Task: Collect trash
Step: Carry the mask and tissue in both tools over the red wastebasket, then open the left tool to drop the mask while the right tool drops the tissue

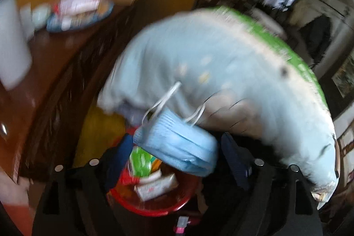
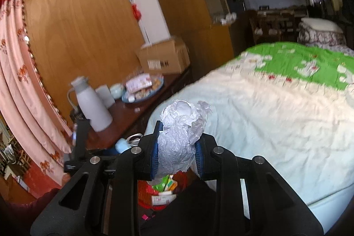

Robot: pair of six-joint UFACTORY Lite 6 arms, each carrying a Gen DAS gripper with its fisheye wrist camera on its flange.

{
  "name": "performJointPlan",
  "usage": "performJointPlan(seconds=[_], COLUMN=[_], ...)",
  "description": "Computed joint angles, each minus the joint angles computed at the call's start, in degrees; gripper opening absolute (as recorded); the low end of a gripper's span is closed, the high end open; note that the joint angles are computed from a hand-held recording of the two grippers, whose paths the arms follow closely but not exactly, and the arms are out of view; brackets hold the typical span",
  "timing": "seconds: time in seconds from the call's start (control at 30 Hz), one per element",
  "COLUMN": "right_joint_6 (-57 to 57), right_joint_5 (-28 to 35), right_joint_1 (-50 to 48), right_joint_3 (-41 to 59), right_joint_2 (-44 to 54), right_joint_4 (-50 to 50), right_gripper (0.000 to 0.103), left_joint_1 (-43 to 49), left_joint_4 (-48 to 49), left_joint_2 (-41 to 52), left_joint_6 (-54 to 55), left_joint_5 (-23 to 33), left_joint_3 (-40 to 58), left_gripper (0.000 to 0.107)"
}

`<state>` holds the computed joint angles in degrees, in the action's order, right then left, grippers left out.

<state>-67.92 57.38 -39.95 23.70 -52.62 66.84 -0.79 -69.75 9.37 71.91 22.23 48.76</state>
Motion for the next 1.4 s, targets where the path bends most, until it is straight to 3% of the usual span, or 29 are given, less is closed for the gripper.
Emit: performJointPlan(seconds=[0.1, 0.2, 0.4, 0.53, 0.87, 0.97, 1.0, 1.13, 1.4], right_joint_6=[2.24, 3.12, 3.02, -2.2, -8.9, -6.88, -7.33, -8.52, -9.1], right_joint_5=[-9.88, -16.01, -29.84, -36.45, -41.2, -40.89, -40.82, -40.95, -41.25], right_joint_1=[10.94, 18.42, 37.46, 48.82, 60.79, 61.32, 61.28, 60.18, 59.08], right_joint_3=[-0.87, -0.94, 1.78, 6.85, 20.96, 24.51, 25.13, 25.42, 20.02], right_joint_2=[3.77, 7.67, 20.21, 32.69, 58.46, 63.78, 64.73, 65.65, 57.96], right_joint_4=[-0.84, -0.63, 2.69, 10.2, 18.62, 17.15, 17.84, 18.7, 19.32], right_gripper=[0.03, 0.03, 0.03, 0.03, 0.032, 0.056, 0.062, 0.063, 0.063], left_joint_1=[5.19, 9.33, 14.33, 17.55, 21.02, 20.45, 20.09, 19.2, 15.7], left_joint_4=[-0.57, -2.56, -5.74, -9.11, -21.18, -24.73, -26.23, -31.51, -26.42], left_joint_2=[6.36, 6.71, 2.72, 2.39, 9.01, 11.1, 11.68, 12.15, 1.73], left_joint_6=[1.38, 3.84, 8.46, 13.09, 26.92, 30.81, 32.44, 38.13, 33.29], left_joint_5=[4.16, 5.21, -2.39, -6.18, -8.36, -9.45, -10.11, -11.22, -13.61], left_joint_3=[2.44, 1.9, -1.18, -2.75, -1.03, -0.7, -0.61, -1.19, -6.69], left_gripper=[0.086, 0.091, 0.096, 0.097, 0.097, 0.097, 0.097, 0.097, 0.097])
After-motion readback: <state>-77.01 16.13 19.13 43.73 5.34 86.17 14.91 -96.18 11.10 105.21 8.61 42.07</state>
